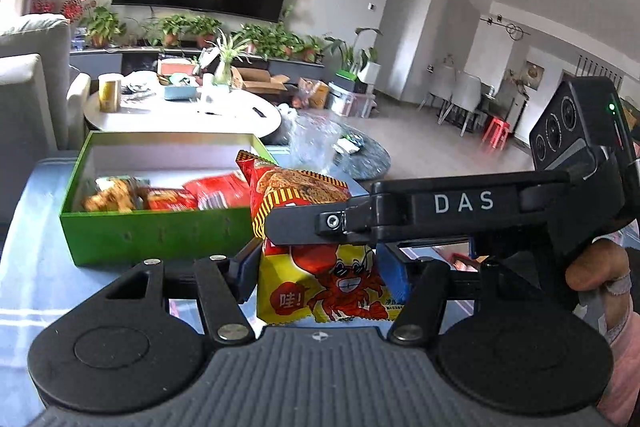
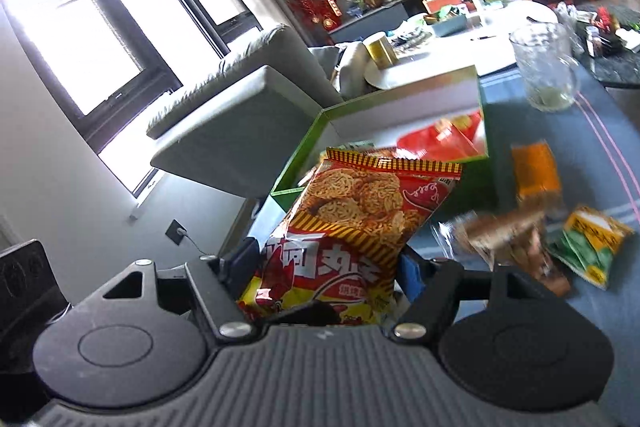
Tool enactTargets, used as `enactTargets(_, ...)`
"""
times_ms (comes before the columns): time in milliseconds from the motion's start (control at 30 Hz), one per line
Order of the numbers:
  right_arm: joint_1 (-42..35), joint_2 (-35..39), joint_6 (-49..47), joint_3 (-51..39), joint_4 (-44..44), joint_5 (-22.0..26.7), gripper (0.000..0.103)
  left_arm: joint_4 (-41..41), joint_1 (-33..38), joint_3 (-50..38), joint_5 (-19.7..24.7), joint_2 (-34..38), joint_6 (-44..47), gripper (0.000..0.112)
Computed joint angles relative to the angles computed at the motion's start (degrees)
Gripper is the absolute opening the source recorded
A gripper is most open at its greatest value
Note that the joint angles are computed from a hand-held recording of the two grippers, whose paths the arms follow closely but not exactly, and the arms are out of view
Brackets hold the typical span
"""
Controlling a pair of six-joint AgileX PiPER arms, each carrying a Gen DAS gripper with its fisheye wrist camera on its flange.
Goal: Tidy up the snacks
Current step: 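Lower the red-and-yellow bag into the green box and open the right gripper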
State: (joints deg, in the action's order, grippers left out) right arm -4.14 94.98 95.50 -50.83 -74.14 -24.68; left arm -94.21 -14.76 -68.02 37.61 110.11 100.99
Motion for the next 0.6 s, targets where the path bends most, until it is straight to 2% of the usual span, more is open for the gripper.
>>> enactTargets(200, 0.6, 5.5, 7.0, -8.7, -5.6, 0.7, 0.063, 2.5, -0.3, -9.4, -2.3, 5.5, -5.4, 0.058)
enactTargets(367, 1.4, 9.6, 12.5, -15.8, -11.0, 3.4, 0.063, 8.9, -0.6, -21.1, -3.1, 12.1, -15.2, 0.058)
enactTargets(600, -0.8, 15.8, 22.0, -25.3, -19.1, 3.6, 0.063, 21.4, -3.1, -40.8, -4.6, 23.1, -30.8, 0.059)
